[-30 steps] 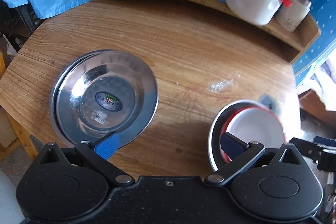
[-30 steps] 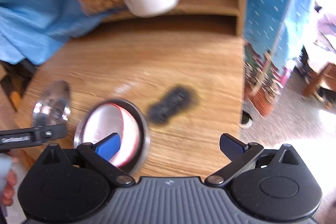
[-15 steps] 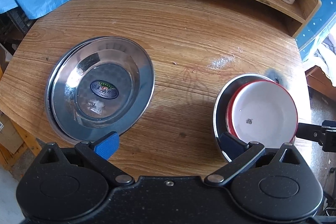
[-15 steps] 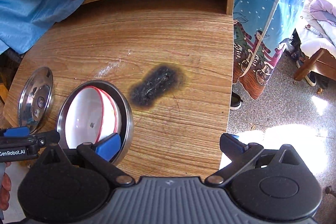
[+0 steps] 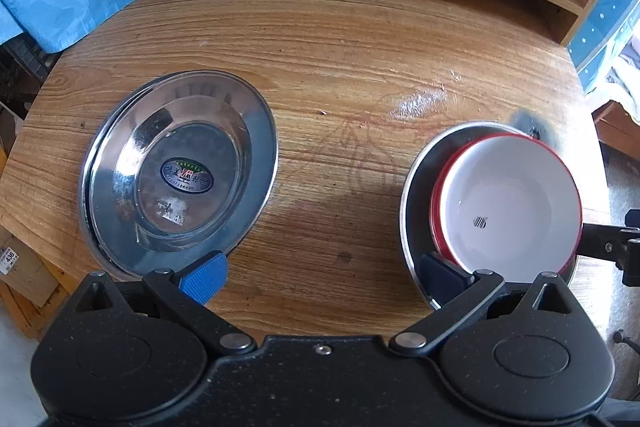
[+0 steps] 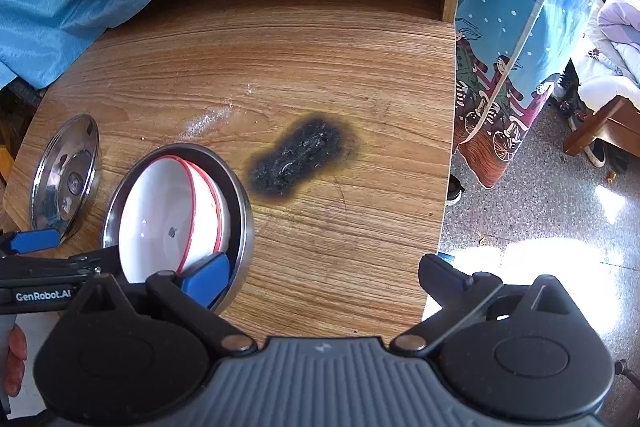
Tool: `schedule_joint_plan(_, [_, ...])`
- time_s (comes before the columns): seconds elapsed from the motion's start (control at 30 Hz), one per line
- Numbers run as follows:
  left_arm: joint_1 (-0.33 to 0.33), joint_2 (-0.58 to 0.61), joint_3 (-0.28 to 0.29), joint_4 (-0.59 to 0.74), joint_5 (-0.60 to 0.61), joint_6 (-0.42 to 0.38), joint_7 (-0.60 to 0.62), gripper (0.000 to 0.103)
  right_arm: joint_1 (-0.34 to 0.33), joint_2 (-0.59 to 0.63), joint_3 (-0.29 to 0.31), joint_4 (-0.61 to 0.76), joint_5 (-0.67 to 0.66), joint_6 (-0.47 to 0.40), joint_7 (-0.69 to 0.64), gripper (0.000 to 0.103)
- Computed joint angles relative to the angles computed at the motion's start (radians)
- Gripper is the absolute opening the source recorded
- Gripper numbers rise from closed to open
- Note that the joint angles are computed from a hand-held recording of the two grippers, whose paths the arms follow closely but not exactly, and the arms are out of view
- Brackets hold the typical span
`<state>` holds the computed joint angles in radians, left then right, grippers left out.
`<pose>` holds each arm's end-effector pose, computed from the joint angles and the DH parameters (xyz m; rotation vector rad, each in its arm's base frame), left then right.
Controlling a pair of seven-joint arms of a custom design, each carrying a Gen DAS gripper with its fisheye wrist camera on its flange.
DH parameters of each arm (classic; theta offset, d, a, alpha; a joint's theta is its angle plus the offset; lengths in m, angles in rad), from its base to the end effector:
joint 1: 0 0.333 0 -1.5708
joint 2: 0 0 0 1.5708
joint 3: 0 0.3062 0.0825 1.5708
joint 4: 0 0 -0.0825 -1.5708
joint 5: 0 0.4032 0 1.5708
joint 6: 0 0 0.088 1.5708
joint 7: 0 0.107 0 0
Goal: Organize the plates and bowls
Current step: 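Move both grippers to the rim of the steel bowl holding the white bowls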
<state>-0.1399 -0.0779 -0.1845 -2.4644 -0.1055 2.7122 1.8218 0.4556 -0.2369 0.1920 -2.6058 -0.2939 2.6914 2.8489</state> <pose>0.4869 -0.1595 0.3336 -1.5080 2.5091 -0.3963 0.3666 0.2867 0.3419 -1.5613 2.3136 -0.2195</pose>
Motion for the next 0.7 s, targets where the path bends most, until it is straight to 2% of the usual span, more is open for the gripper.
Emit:
schedule_joint_plan(0.2, [-0.003, 0.014, -0.009, 0.014, 0.043, -0.008, -0.039, 0.102, 0.004, 0.018, -0.008, 0.01, 0.015, 0.0, -0.037, 0.103])
schedule_joint_plan(0.43, [-0.01, 0.021, -0.019, 0.021, 0.141, 0.003, -0.098, 0.102, 0.002, 0.051, 0.0, 0.055, -0.02, -0.054, -0.071, 0.103])
schedule_joint_plan(0.7, [-0.016, 0.027, -0.015, 0.028, 0.155, 0.003, -0.106, 0.102, 0.004, 0.06, 0.001, 0.074, -0.051, -0.08, -0.075, 0.102])
